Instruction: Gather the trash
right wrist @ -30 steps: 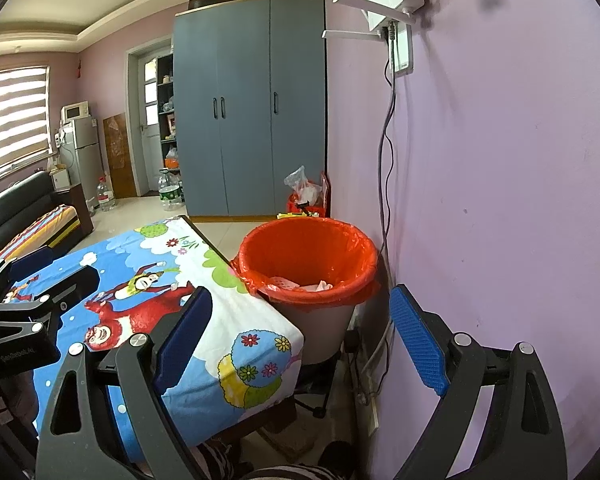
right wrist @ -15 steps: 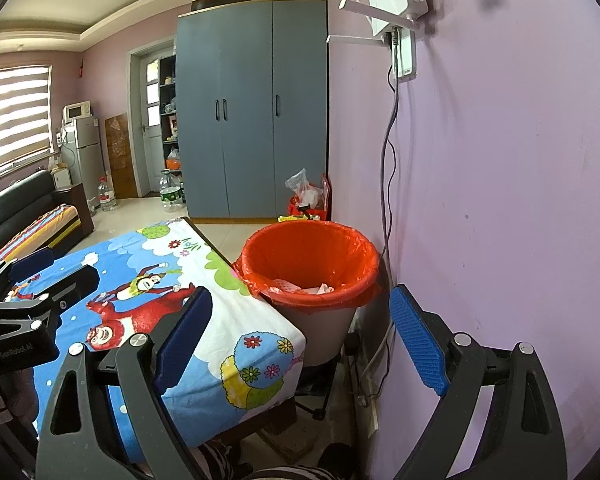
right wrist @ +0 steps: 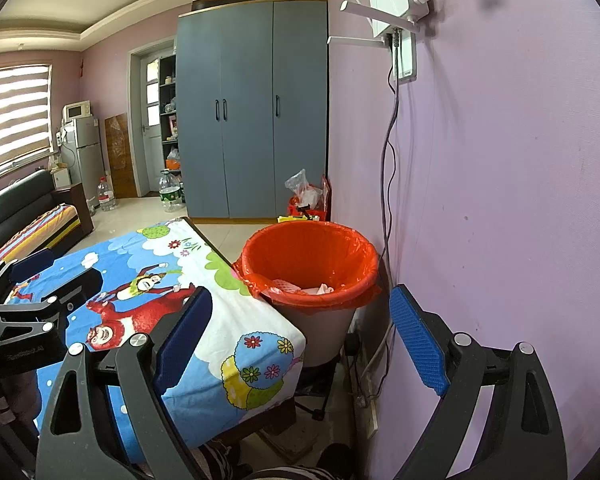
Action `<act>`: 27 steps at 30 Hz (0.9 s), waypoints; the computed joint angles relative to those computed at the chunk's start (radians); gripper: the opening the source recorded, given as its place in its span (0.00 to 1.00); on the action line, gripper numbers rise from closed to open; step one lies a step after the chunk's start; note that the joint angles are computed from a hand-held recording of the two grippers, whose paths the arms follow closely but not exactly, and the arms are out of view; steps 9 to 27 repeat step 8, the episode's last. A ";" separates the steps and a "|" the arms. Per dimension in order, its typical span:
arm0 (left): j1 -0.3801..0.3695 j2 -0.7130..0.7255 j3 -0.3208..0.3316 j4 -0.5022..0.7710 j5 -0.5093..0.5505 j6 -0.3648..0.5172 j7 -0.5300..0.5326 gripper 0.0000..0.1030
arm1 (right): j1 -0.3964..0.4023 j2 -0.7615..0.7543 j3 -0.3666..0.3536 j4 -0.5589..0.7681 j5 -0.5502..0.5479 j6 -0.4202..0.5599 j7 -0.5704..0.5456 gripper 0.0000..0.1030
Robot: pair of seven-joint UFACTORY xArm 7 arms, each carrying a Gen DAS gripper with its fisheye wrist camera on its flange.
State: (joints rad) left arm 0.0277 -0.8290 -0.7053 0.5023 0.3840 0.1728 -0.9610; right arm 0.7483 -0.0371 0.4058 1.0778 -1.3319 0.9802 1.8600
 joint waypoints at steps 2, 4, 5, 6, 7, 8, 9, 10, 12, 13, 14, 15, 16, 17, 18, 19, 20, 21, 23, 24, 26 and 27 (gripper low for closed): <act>-0.007 0.013 0.014 -0.005 0.000 -0.015 0.009 0.95 | 0.001 0.002 0.000 0.006 0.008 0.004 -0.012 0.82; -0.008 0.017 0.022 -0.008 -0.003 -0.014 0.013 0.95 | 0.002 0.005 0.001 0.016 0.015 0.011 -0.025 0.82; -0.009 0.016 0.026 -0.009 -0.003 -0.013 0.017 0.95 | 0.003 0.008 0.001 0.022 0.017 0.014 -0.032 0.82; -0.011 0.017 0.033 -0.012 -0.003 -0.014 0.021 0.95 | 0.005 0.014 0.001 0.030 0.018 0.017 -0.037 0.82; -0.019 0.022 0.052 -0.019 -0.007 -0.018 0.029 0.95 | 0.007 0.022 0.000 0.040 0.019 0.020 -0.041 0.82; -0.026 0.023 0.071 -0.027 -0.012 -0.018 0.036 0.95 | 0.010 0.036 -0.002 0.055 0.019 0.016 -0.047 0.82; -0.026 0.023 0.071 -0.027 -0.012 -0.018 0.036 0.95 | 0.010 0.036 -0.002 0.055 0.019 0.016 -0.047 0.82; -0.026 0.023 0.071 -0.027 -0.012 -0.018 0.036 0.95 | 0.010 0.036 -0.002 0.055 0.019 0.016 -0.047 0.82; -0.026 0.023 0.071 -0.027 -0.012 -0.018 0.036 0.95 | 0.010 0.036 -0.002 0.055 0.019 0.016 -0.047 0.82; -0.026 0.023 0.071 -0.027 -0.012 -0.018 0.036 0.95 | 0.010 0.036 -0.002 0.055 0.019 0.016 -0.047 0.82; -0.026 0.023 0.071 -0.027 -0.012 -0.018 0.036 0.95 | 0.010 0.036 -0.002 0.055 0.019 0.016 -0.047 0.82; -0.026 0.023 0.071 -0.027 -0.012 -0.018 0.036 0.95 | 0.010 0.036 -0.002 0.055 0.019 0.016 -0.047 0.82; -0.026 0.023 0.071 -0.027 -0.012 -0.018 0.036 0.95 | 0.010 0.036 -0.002 0.055 0.019 0.016 -0.047 0.82; -0.026 0.023 0.071 -0.027 -0.012 -0.018 0.036 0.95 | 0.010 0.036 -0.002 0.055 0.019 0.016 -0.047 0.82; -0.026 0.023 0.071 -0.027 -0.012 -0.018 0.036 0.95 | 0.010 0.036 -0.002 0.055 0.019 0.016 -0.047 0.82; -0.026 0.023 0.071 -0.027 -0.012 -0.018 0.036 0.95 | 0.010 0.036 -0.002 0.055 0.019 0.016 -0.047 0.82; -0.026 0.023 0.071 -0.027 -0.012 -0.018 0.036 0.95 | 0.010 0.036 -0.002 0.055 0.019 0.016 -0.047 0.82; -0.026 0.023 0.071 -0.027 -0.012 -0.018 0.036 0.95 | 0.010 0.036 -0.002 0.055 0.019 0.016 -0.047 0.82; -0.026 0.023 0.071 -0.027 -0.012 -0.018 0.036 0.95 | 0.010 0.036 -0.002 0.055 0.019 0.016 -0.047 0.82; -0.026 0.023 0.071 -0.027 -0.012 -0.018 0.036 0.95 | 0.010 0.036 -0.002 0.055 0.019 0.016 -0.047 0.82; -0.026 0.023 0.071 -0.027 -0.012 -0.018 0.036 0.95 | 0.010 0.036 -0.002 0.055 0.019 0.016 -0.047 0.82; -0.026 0.023 0.071 -0.027 -0.012 -0.018 0.036 0.95 | 0.010 0.036 -0.002 0.055 0.019 0.016 -0.047 0.82</act>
